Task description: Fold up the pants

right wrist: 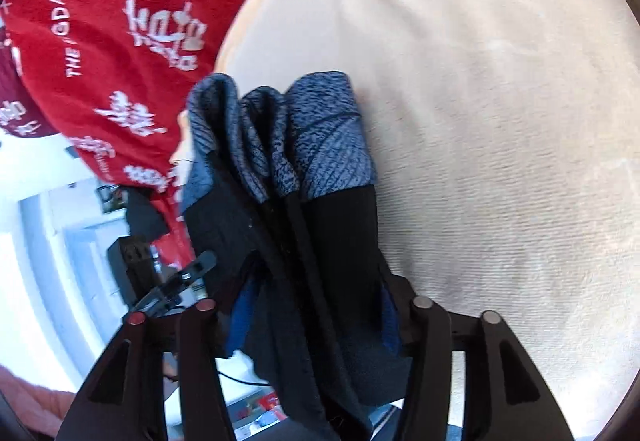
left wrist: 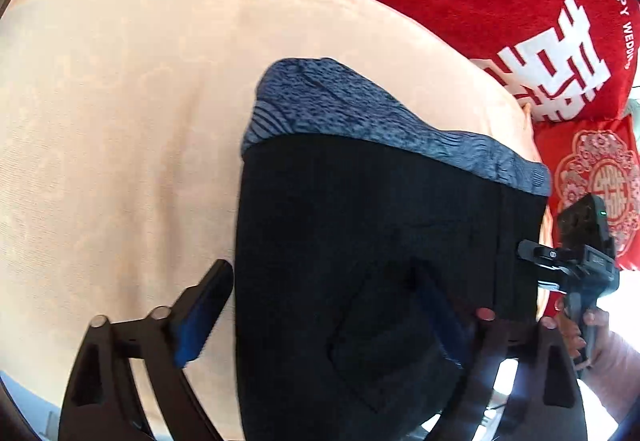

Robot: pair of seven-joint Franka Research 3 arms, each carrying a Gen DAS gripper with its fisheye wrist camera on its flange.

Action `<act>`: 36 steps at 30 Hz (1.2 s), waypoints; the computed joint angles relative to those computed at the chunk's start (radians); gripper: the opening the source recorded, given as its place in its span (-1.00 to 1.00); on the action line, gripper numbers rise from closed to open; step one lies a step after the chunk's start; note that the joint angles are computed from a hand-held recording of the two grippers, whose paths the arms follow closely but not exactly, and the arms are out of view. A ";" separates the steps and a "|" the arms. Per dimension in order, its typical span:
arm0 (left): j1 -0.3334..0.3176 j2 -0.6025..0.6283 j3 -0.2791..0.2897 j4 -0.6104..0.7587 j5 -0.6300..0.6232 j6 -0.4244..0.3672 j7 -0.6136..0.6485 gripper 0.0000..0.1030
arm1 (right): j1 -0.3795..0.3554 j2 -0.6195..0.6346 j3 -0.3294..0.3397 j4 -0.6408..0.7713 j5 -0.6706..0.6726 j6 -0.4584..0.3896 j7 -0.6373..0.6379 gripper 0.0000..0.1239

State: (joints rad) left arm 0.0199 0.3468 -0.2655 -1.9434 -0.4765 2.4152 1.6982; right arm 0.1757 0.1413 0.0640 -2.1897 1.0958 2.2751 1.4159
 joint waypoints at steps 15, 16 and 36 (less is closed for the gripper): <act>-0.023 -0.004 -0.013 0.114 0.003 0.049 0.093 0.80 | 0.089 -0.119 0.001 0.050 -0.535 0.224 0.424 -0.68; -0.037 0.018 -0.010 0.131 0.028 0.050 0.080 0.80 | 0.091 -0.094 0.003 0.081 -0.549 0.209 0.412 -0.68; -0.080 0.004 0.025 0.089 0.352 0.006 -0.147 0.81 | 0.097 -0.070 0.008 0.085 -0.620 0.141 0.420 -0.68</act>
State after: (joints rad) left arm -0.0603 0.3508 -0.2404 -1.8543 -0.1248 2.4213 1.5509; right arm 0.2726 0.0709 0.0720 -2.1050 0.4756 2.4159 1.8356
